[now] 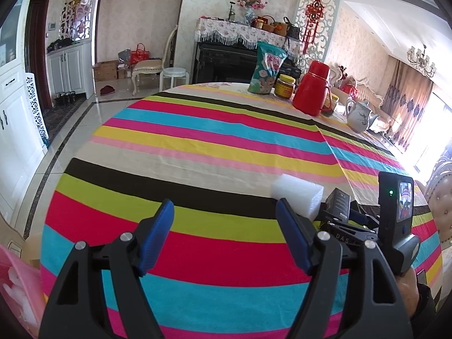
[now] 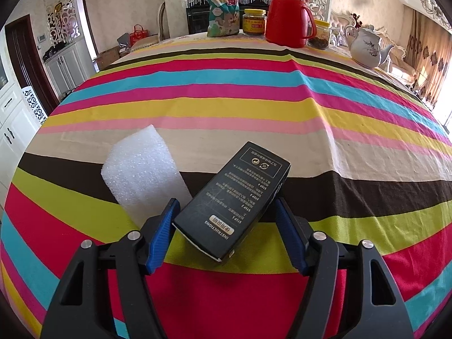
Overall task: Collect trash
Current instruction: 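Grasp the black instruction box with the right tool while the left tool approaches a foam block, then grasp the white foam block with the left tool while the right tool holds the box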
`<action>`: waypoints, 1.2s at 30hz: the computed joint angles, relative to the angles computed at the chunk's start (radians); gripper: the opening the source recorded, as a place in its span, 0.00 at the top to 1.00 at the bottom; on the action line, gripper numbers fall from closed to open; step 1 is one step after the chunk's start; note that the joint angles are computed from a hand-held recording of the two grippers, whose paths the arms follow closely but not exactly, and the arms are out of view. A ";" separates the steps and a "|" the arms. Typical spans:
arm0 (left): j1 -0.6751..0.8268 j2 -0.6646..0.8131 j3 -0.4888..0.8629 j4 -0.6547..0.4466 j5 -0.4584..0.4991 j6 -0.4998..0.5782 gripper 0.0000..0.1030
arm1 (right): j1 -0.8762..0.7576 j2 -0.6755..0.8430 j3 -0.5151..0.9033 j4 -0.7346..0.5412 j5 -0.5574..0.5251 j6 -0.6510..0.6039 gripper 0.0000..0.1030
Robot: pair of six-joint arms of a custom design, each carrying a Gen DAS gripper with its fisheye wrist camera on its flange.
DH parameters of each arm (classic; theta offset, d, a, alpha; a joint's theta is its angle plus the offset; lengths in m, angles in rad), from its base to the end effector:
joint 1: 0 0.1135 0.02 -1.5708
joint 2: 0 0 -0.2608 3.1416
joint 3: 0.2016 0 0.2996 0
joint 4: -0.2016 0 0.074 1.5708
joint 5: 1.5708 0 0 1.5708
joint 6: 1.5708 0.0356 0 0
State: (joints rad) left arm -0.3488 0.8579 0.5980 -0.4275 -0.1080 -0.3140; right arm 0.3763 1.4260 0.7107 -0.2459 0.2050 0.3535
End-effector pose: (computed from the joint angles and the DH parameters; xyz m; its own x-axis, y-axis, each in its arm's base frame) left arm 0.2203 -0.0761 0.2239 -0.6479 -0.0911 -0.7562 0.0645 0.9827 -0.1737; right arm 0.2869 0.1056 0.1351 -0.8024 0.0474 -0.5949 0.0281 0.9987 0.0416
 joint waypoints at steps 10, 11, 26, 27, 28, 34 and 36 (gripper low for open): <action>-0.068 0.177 0.057 0.090 -0.012 -0.032 0.29 | -0.022 -0.011 -0.007 -0.005 -0.029 -0.021 0.58; -0.074 0.204 0.068 0.103 -0.010 -0.037 0.29 | -0.029 -0.015 -0.009 -0.004 -0.039 -0.026 0.60; -0.182 0.538 0.241 0.196 -0.027 -0.109 0.27 | -0.155 -0.111 -0.029 -0.012 -0.085 -0.082 0.63; -0.191 0.559 0.256 0.197 -0.034 -0.117 0.25 | -0.167 -0.119 -0.030 -0.014 -0.087 -0.086 0.63; -0.199 0.579 0.271 0.200 -0.038 -0.124 0.24 | -0.182 -0.130 -0.030 -0.018 -0.092 -0.090 0.63; -0.275 0.729 0.398 0.185 -0.092 -0.184 0.20 | -0.264 -0.184 -0.031 -0.037 -0.120 -0.103 0.63; -0.296 0.775 0.440 0.165 -0.125 -0.207 0.19 | -0.293 -0.191 -0.030 -0.038 -0.133 -0.107 0.63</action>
